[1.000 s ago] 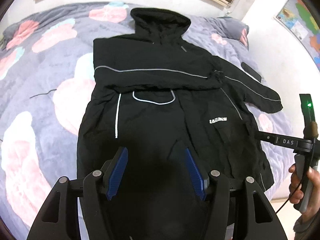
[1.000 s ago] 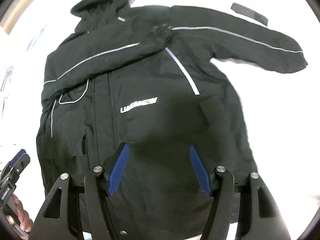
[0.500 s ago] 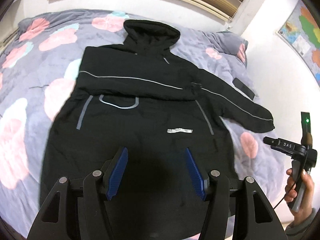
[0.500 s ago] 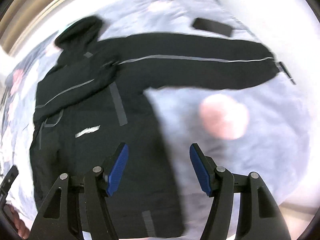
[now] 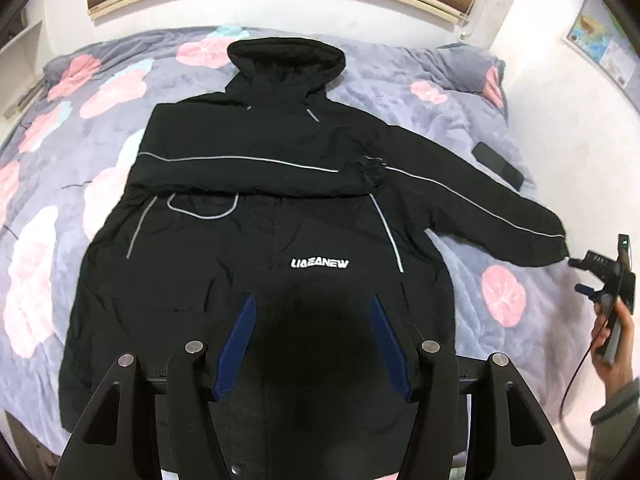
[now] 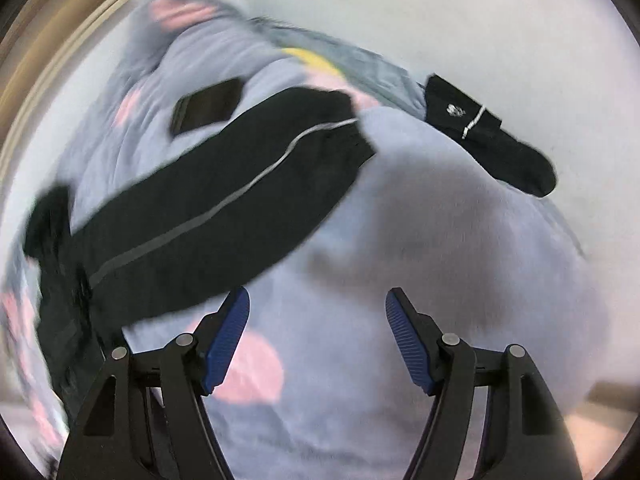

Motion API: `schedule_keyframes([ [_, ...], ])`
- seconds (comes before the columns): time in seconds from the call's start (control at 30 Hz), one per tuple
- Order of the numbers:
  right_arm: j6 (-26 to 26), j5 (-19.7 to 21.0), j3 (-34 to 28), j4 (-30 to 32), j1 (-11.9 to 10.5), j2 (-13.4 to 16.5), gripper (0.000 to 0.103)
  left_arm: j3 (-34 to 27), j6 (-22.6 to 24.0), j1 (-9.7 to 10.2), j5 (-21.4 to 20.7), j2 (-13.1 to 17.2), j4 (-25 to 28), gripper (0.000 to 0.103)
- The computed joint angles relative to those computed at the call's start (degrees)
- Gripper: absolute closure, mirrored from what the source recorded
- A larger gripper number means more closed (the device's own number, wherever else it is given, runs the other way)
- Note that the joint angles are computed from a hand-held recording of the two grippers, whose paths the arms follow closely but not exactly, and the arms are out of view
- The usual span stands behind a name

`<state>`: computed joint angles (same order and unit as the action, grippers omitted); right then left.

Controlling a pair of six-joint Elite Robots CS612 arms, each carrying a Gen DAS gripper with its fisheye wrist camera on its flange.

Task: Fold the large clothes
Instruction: 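Move the right tool to the other sleeve cuff and grasp it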

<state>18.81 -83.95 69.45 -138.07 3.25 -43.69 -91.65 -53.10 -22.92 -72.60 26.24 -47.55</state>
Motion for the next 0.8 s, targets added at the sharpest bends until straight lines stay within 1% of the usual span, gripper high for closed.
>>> schedule_keyframes([
  [0.13,5.6,6.8,-4.5,-0.4,-2.3,4.0,0.029,2.1,-2.1,0.49,-0.4,-0.7,1.0,0.042],
  [0.23,9.0,9.5,-8.0,0.1,-3.0,6.9,0.029,4.0,-2.7,0.77,-1.4,-1.3,1.7,0.042],
  [0.33,10.3,10.7,-10.9,1.4,-3.3,9.0,0.028,5.8,-1.9,0.86,-2.3,-1.9,2.0,0.042],
  [0.37,10.6,11.4,-11.9,1.7,-3.4,9.7,0.026,6.1,-1.6,0.85,-2.4,-2.0,2.0,0.042],
  [0.47,11.3,11.9,-14.3,2.6,-3.3,11.3,0.019,7.4,-0.5,0.81,-2.6,-2.4,1.9,0.042],
  [0.53,11.9,12.2,-15.2,2.5,-3.2,12.0,0.014,8.1,-0.1,0.95,-3.1,-2.6,1.8,0.042],
  [0.63,11.6,11.0,-15.4,2.2,-2.9,12.3,0.013,9.0,0.5,1.15,-3.8,-2.8,1.4,0.042],
  [0.7,10.8,9.7,-15.3,1.9,-2.5,12.3,0.016,9.3,1.0,1.24,-4.3,-2.8,1.0,0.042],
  [0.73,10.3,8.9,-14.9,1.5,-2.4,12.1,0.021,9.5,1.5,1.27,-4.5,-2.8,0.8,0.042],
  [0.77,9.9,8.1,-14.5,1.0,-2.2,11.9,0.036,9.6,1.9,1.29,-4.5,-2.8,0.7,0.042],
  [0.8,9.6,7.8,-14.0,0.4,-2.2,11.7,0.047,9.7,2.5,1.30,-4.5,-2.8,0.7,0.042],
])
